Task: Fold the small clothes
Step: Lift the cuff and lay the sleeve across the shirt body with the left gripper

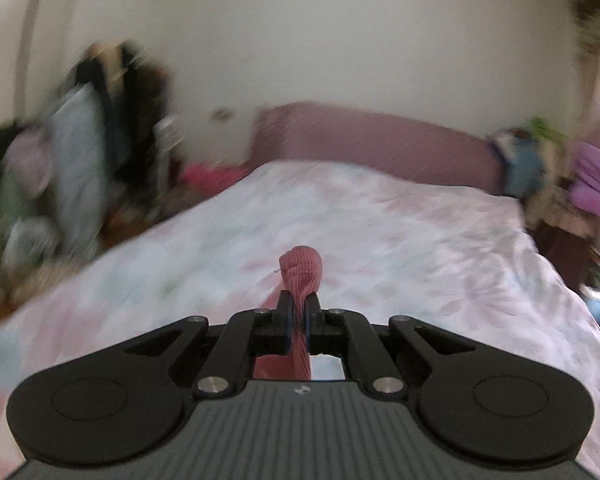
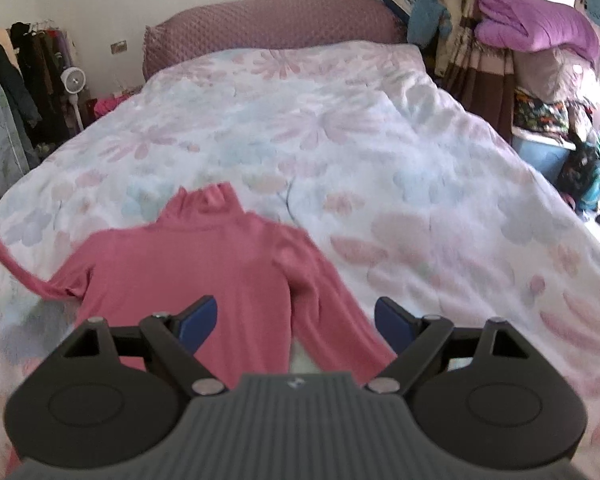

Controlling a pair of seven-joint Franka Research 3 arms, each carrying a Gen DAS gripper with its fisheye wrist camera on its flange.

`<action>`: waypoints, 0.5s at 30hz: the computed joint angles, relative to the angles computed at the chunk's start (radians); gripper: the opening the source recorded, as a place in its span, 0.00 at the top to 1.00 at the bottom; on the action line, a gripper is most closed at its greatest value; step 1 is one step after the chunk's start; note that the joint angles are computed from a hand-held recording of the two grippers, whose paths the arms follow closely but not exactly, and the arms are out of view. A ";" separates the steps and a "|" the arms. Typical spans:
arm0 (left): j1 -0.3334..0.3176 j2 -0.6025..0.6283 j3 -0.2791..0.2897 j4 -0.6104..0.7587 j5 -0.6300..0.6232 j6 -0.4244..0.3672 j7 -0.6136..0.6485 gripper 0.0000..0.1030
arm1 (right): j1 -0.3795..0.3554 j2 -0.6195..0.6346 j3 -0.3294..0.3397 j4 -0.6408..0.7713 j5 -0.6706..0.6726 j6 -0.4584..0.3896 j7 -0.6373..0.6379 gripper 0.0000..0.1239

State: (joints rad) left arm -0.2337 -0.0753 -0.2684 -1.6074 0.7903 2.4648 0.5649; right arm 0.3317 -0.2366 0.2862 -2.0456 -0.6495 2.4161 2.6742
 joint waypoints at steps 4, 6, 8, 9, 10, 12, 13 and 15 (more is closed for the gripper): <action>-0.072 0.241 -0.024 0.258 -0.024 0.037 0.204 0.95 | -0.010 0.053 -0.027 0.058 -0.003 0.023 -0.040 0.34; -0.106 0.366 -0.037 0.371 -0.089 0.053 0.335 0.95 | -0.013 0.083 -0.042 0.082 -0.012 0.032 -0.045 0.34; -0.127 0.472 -0.060 0.448 -0.164 0.069 0.457 0.95 | -0.013 0.120 -0.057 0.111 -0.019 0.022 -0.038 0.34; -0.137 0.518 -0.073 0.480 -0.200 0.068 0.512 0.95 | -0.010 0.138 -0.068 0.124 -0.016 0.018 -0.039 0.34; -0.150 0.562 -0.086 0.513 -0.234 0.054 0.564 0.95 | -0.007 0.158 -0.079 0.139 -0.010 0.015 -0.040 0.34; -0.167 0.662 -0.127 0.586 -0.317 0.008 0.710 0.95 | 0.002 0.189 -0.101 0.153 -0.004 0.016 -0.038 0.34; -0.180 0.698 -0.136 0.608 -0.343 -0.012 0.760 0.95 | 0.007 0.205 -0.111 0.160 -0.005 0.012 -0.037 0.34; -0.200 0.756 -0.148 0.644 -0.397 -0.050 0.831 0.95 | 0.016 0.233 -0.131 0.167 -0.013 0.023 -0.029 0.34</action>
State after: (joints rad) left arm -0.4337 0.6805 -0.4166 -0.9635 0.3934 2.4151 1.3962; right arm 0.3479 -0.0032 0.1548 -1.8786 -0.6624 2.4396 2.6451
